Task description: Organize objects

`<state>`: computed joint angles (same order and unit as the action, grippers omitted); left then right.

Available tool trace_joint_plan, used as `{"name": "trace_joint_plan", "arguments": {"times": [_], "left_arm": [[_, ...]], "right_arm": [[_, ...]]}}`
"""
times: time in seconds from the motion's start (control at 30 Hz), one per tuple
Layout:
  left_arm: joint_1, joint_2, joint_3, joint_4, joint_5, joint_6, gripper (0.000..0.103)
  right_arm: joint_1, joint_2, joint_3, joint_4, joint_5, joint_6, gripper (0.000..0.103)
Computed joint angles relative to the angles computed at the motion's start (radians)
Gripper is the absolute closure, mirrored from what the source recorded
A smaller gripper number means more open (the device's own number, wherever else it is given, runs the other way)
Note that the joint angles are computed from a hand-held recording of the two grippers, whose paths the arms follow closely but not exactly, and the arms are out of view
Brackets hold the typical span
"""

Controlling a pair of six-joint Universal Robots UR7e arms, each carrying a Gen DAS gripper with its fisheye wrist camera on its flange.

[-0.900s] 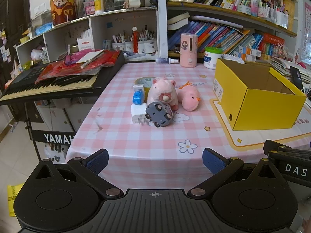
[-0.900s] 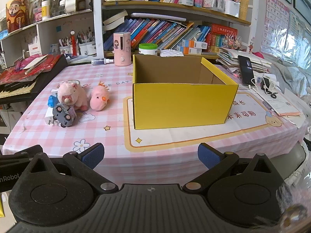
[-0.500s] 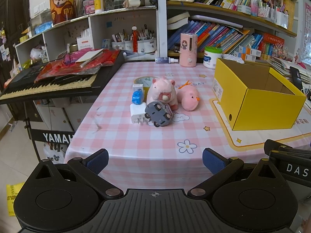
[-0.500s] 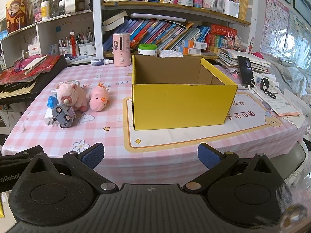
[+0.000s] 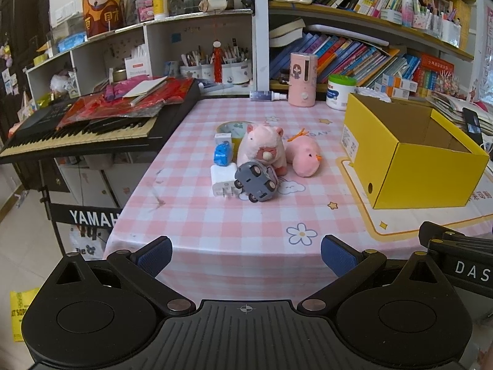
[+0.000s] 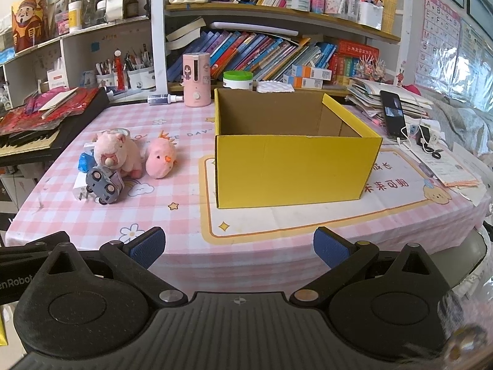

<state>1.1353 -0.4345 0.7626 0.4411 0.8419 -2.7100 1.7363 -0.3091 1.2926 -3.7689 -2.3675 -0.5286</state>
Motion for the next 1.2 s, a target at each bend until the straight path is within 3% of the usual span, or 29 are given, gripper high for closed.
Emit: {"name": "trace_joint_plan", "arguments": {"times": [0.8,1.03,1.2], "left_arm": [[0.019,-0.003,-0.013,-0.005,0.02,0.021,0.0],[0.017,-0.07,0.095,-0.137,0.055,0.126,0.0],[0.022,-0.055,0.05,-0.091,0.063,0.108,0.0]], "right_arm": [[0.005,0.032,-0.048,0.022,0.002,0.003,0.0],[0.008,0.041,-0.064,0.018,0.011,-0.001,0.0],[0.011,0.038,-0.059,0.028,0.024,0.012,0.001]]}}
